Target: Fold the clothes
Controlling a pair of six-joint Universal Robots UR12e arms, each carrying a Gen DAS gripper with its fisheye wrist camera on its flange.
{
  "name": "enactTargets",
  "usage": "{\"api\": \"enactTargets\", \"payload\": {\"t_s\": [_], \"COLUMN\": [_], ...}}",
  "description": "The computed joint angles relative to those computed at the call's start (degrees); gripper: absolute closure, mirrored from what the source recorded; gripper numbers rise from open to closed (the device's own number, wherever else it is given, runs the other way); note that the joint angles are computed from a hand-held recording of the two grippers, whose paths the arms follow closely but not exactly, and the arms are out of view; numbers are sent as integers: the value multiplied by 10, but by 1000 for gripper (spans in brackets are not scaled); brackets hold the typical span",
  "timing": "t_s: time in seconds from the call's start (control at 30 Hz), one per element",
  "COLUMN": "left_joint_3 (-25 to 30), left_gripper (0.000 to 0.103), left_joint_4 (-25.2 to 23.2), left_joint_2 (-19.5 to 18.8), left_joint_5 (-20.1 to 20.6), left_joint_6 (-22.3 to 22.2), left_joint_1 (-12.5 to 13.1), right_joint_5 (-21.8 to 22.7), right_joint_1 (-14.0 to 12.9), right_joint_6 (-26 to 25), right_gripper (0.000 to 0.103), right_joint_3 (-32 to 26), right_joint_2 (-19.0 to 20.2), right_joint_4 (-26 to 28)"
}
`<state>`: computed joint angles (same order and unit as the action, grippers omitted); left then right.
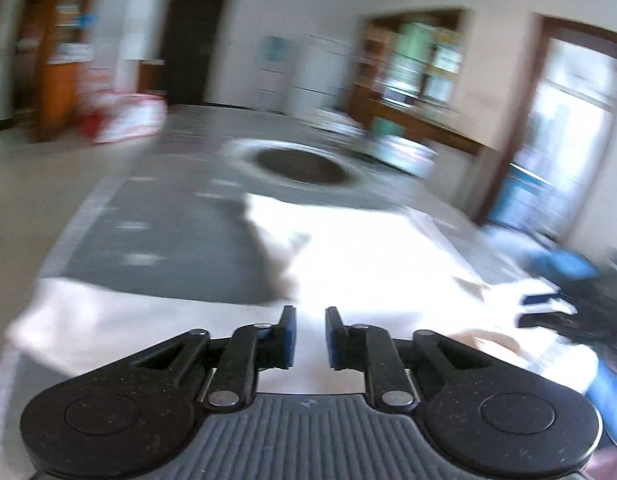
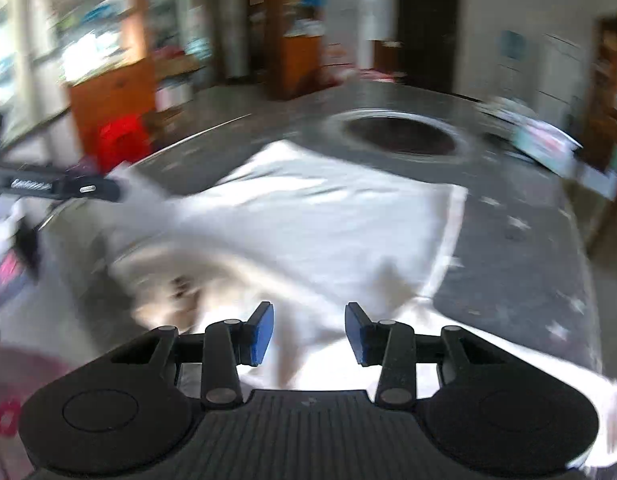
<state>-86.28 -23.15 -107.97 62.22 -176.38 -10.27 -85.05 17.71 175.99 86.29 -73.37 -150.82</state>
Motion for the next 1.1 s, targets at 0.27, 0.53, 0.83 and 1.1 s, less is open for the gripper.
{"api": "enactTargets", "payload": {"t_s": [0.27,0.53,0.83,1.1], "left_joint_3": [2,-10,-13,1], "left_gripper": [78,67,92,93], "left_joint_4": [-50,-43,-24,-86], "left_joint_2": [-2,-1,-7,2], "left_joint_5": [-58,-16,2,-89], "left_joint_6": [156,266,298,262], "left_joint_1": [-25,-41,-46,-16], "right_joint_5": [46,28,20,87], "right_joint_1": [17,28,25,2], "right_joint_6": [-87,-99,-73,-106], "right_gripper": [64,65,99,99], "right_joint_3": [2,8,9,3], "right_joint_2": [-4,2,2,-20], "right_joint_4": [19,14,1,81]}}
